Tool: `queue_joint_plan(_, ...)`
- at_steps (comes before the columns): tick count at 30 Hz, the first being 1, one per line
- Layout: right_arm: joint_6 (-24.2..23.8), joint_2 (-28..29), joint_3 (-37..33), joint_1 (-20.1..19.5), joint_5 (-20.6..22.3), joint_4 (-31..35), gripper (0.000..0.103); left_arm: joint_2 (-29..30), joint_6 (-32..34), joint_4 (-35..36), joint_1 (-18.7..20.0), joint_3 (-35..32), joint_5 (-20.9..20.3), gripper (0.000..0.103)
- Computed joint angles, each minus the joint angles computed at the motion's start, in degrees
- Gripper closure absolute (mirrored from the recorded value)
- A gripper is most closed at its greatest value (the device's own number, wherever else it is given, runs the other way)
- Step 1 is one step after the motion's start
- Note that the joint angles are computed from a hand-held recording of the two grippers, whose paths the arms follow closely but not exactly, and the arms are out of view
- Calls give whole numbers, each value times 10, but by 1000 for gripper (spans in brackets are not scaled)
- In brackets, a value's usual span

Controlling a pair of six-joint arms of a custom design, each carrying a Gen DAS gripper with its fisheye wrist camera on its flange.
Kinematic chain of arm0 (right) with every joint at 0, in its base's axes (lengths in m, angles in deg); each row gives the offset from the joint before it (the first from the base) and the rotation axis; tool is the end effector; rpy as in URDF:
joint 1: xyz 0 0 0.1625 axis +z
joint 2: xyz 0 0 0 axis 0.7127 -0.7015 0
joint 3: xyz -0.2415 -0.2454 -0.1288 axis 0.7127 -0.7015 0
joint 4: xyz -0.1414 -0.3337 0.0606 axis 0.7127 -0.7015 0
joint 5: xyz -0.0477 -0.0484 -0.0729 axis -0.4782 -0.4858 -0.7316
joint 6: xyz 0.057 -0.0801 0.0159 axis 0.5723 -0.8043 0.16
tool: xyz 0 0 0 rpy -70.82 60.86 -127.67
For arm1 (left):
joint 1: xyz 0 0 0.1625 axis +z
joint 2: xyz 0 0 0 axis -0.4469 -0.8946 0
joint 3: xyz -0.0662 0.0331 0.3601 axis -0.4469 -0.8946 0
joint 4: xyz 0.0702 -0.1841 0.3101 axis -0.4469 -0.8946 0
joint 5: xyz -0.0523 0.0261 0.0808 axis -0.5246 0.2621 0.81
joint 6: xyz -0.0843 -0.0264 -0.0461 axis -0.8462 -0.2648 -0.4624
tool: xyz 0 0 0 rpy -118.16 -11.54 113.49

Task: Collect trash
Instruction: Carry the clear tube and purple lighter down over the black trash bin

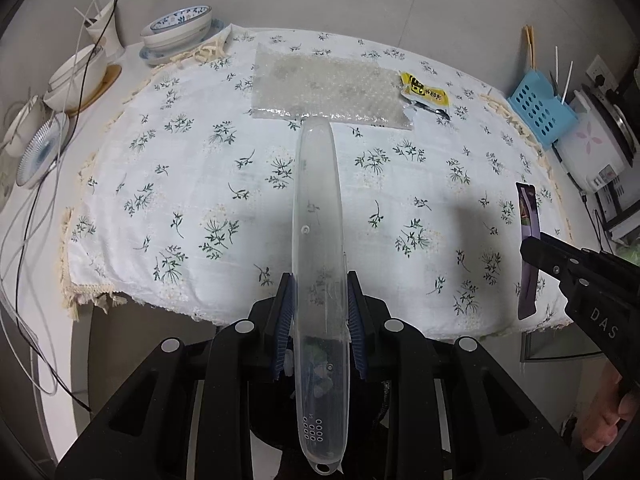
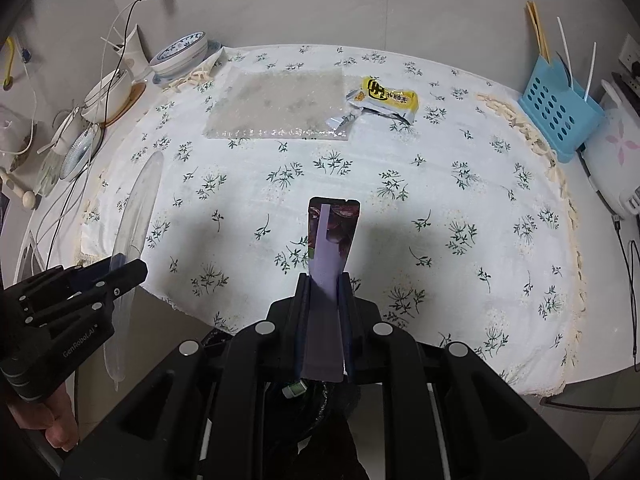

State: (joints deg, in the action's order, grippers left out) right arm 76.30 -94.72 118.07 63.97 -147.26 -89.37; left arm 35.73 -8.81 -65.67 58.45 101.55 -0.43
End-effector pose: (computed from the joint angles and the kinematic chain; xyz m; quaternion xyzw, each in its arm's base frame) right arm 0.2441 -0.4983 0.4027 0.0884 -0.9133 0.2149 0.3346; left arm -0.4566 -0.5128 0.1769 0.1485 0.9253 -0.1616 0.3094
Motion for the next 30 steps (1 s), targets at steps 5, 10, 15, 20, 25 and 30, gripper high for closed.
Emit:
queue_joint_plan(5,14,-14,28,4,2,-1,89,-28,-7,-17,-9,53,-12,78)
queue_joint_plan(10,23,-33,67,7,5,-4,89,-51,-16,-28,-14,93,-20,78)
queue_joint_plan(15,32,-45,96,7,8,-6,89,-76,-23,-38,-16,132,-25,78)
queue_joint_plan(20,39,-56,126,8,6,-13,89,-100,-27,-53,-14,177,-30,78)
queue_joint_plan(25,33,-69,163,2,5,-37,89,-117,-32,-69,-9,219,-35,78)
queue_joint_plan(30,25,-81,199,-4,11,-55,90,-130,-31,-90,-7,254,-42,78)
